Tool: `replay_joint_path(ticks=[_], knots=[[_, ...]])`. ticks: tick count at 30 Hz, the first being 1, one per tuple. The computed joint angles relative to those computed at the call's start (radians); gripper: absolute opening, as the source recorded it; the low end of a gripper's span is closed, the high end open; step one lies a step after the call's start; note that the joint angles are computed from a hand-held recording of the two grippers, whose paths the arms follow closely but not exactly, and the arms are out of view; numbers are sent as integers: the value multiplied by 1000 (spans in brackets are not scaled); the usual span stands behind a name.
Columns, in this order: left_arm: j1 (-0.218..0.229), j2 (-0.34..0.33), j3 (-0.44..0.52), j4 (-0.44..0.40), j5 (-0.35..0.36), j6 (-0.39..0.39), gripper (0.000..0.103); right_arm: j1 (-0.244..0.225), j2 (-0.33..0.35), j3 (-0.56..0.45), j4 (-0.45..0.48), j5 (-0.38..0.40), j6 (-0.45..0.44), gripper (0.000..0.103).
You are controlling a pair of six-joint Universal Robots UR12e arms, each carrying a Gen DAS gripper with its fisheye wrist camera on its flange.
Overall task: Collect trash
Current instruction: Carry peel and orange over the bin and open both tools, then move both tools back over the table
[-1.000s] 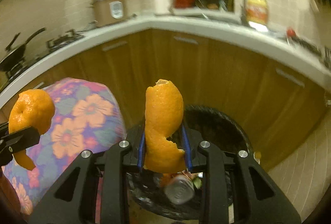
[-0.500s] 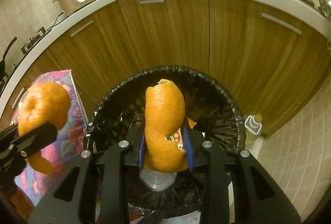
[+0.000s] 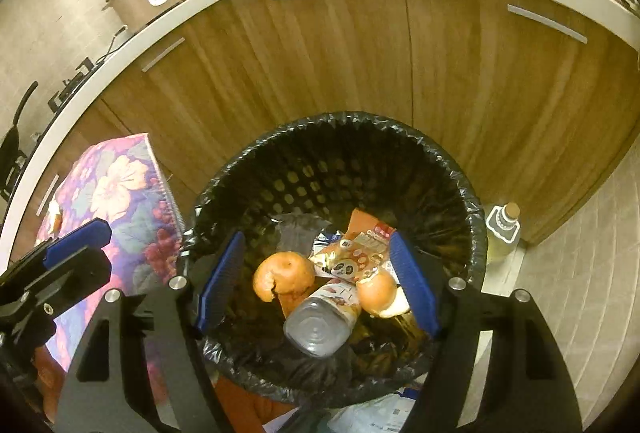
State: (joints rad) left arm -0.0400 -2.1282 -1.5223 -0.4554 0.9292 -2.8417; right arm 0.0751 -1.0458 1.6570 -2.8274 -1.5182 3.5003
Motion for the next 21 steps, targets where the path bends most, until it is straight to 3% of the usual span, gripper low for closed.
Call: replay_joint_path(ticks=[10,21], knots=[[53,55,-73,78,-49,-24,54,51,-9,-30,-30,-31,-58,70],[152,114,-156,247,-60,-124,70,124,22,-110,-66,-22,-118,70]])
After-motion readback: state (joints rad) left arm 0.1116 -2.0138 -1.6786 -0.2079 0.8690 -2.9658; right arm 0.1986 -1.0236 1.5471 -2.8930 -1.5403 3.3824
